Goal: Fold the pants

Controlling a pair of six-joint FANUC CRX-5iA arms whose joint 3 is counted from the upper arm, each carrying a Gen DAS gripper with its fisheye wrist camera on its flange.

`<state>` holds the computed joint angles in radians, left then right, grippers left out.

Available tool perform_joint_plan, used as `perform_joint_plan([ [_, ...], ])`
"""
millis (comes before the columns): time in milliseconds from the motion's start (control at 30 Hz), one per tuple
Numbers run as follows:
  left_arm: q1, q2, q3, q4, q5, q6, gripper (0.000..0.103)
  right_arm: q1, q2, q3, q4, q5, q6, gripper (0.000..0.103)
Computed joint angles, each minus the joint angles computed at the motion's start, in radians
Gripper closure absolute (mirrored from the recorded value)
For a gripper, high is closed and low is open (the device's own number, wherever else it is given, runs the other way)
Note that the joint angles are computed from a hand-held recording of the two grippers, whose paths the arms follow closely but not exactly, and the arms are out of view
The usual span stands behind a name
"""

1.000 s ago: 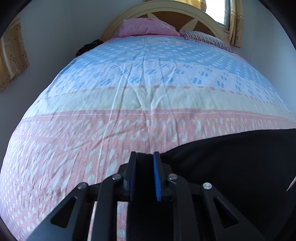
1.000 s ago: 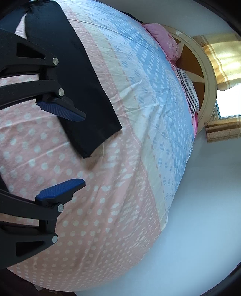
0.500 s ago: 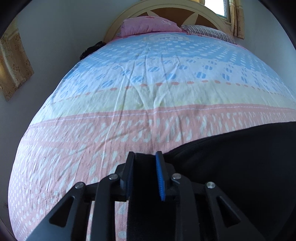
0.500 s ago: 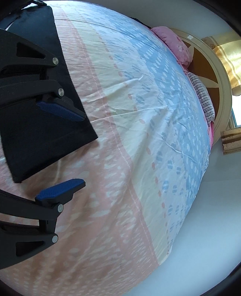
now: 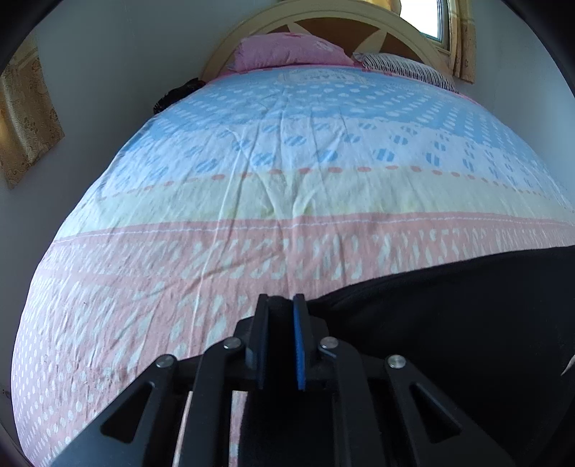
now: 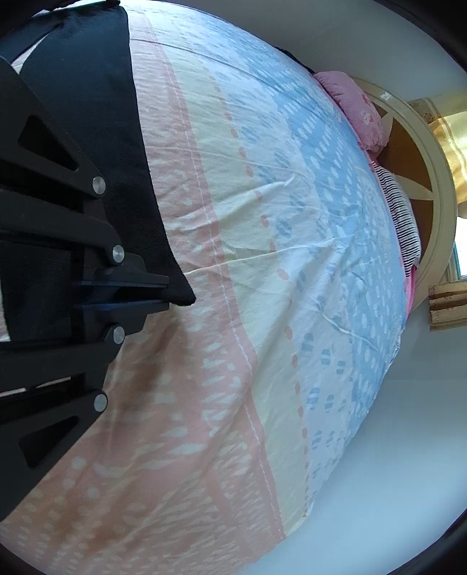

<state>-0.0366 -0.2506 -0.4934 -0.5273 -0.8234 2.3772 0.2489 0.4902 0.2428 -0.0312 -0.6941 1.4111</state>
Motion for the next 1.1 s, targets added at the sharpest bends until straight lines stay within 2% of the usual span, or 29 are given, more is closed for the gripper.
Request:
perform_joint_plan([
  [200,0.005,-0.169,-0.071,0.008,0.049,0.032,0.091,-0.015,-0.193,-0.2,-0.042,0.163,0.023,0.098],
  [367,0.084,-0.372,-0.195,0.149,0.137,-0.072,0.091,-0.049,-0.339,-0.333,-0.151,0.239,0.091,0.098],
  [433,0.088,-0.439,-0.235,0.178,0.142,-0.084,0.091,-0.061,-0.392,-0.387,-0.188,0.26,0.116,0.098],
  [667,0.065,-0.642,-0.346,0.228,0.125,-0.09,0.091,-0.14,-0.557,-0.528,-0.407,0.268,0.288,0.098],
  [800,-0.013,-0.697,-0.37,0.179,0.074,-0.011,0.091,-0.181,-0.605,-0.589,-0.462,0.243,0.341,0.098],
  [867,-0.086,-0.7,-0.371,0.116,0.04,0.076,0.091,-0.214,-0.612,-0.603,-0.506,0.206,0.378,0.098],
  [933,-0.16,-0.696,-0.374,0.059,0.01,0.164,0.091,-0.209,-0.617,-0.637,-0.462,0.208,0.346,0.098],
  [1000,-0.159,-0.713,-0.404,0.08,0.012,0.162,0.091,-0.188,-0.621,-0.662,-0.401,0.194,0.319,0.098],
  [1067,-0.196,-0.687,-0.404,0.049,0.0,0.212,0.091,-0.124,-0.65,-0.735,-0.21,0.233,0.165,0.092],
  [1100,-0.234,-0.672,-0.395,0.013,-0.015,0.259,0.091,-0.089,-0.673,-0.78,-0.094,0.258,0.065,0.08],
])
